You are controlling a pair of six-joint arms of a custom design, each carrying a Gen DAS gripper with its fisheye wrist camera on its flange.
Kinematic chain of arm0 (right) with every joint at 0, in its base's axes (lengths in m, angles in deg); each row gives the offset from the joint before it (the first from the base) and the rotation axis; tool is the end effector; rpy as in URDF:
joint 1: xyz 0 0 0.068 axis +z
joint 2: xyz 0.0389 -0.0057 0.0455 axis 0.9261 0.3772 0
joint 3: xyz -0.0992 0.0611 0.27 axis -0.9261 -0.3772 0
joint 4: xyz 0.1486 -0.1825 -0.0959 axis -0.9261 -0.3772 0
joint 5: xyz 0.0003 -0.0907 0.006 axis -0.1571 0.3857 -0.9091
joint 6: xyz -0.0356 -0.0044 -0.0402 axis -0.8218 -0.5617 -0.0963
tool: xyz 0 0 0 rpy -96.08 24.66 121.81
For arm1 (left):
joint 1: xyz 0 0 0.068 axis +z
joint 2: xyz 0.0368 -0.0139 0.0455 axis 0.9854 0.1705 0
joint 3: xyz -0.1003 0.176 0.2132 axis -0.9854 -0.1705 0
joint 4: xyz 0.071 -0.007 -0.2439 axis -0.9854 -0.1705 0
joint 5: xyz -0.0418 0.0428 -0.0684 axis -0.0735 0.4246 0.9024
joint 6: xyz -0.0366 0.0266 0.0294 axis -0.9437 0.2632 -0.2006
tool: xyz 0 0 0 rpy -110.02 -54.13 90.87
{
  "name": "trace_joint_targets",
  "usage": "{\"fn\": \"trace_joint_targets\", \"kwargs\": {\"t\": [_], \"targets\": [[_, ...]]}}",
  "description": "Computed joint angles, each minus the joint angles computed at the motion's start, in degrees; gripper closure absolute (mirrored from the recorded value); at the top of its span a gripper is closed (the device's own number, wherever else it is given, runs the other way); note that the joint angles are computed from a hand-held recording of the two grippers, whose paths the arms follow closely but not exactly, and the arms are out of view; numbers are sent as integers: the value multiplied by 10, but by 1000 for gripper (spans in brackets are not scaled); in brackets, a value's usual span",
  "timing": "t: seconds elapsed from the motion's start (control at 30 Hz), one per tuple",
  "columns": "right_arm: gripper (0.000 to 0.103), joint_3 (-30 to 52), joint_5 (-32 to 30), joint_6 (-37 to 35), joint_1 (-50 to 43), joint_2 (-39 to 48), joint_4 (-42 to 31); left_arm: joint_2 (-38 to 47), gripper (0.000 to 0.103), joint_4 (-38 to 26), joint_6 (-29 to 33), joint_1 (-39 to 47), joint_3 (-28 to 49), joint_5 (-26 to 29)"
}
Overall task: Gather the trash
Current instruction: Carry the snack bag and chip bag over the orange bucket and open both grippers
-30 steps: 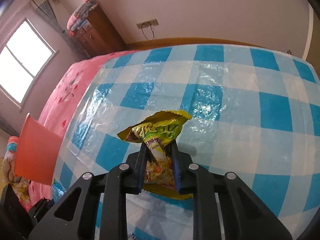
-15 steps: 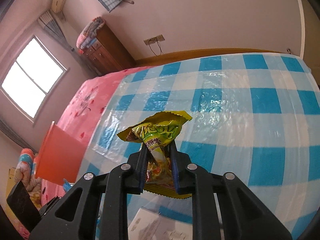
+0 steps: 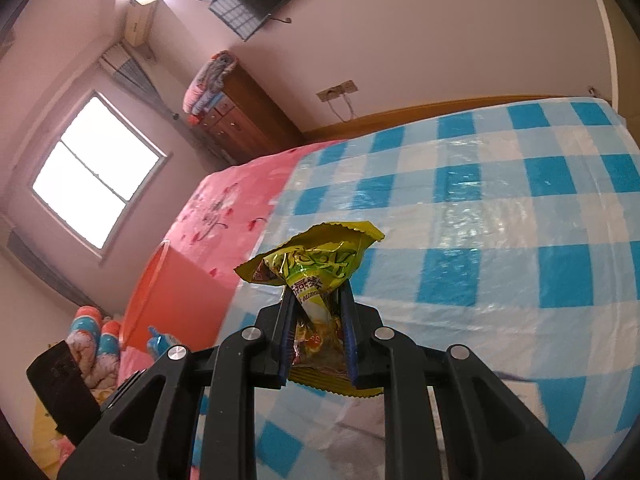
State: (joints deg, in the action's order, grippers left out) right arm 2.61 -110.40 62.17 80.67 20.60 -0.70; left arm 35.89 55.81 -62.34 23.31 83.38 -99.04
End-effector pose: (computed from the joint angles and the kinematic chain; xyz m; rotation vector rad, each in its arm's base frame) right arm 0.2753 0.0829 0.1676 -0.1402 2.3652 0.9771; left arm 0.1531 -0.1956 0.1672 -0.1484 2.2473 -0.1998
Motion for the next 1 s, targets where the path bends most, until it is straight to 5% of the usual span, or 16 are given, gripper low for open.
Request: {"fn": "trace_joint_targets", "kwargs": {"t": [0.4,0.67,1.0], "targets": [[82,53,39,50,125,-46,-26,-170,58,-99,3,1,-26,-70],[82,161,62,77,235,5,-42,-299,58,-195,10,49,-44,-102],[81,325,75,85,331,122,-63,-398,58,-173,118,276,-97,22]]}}
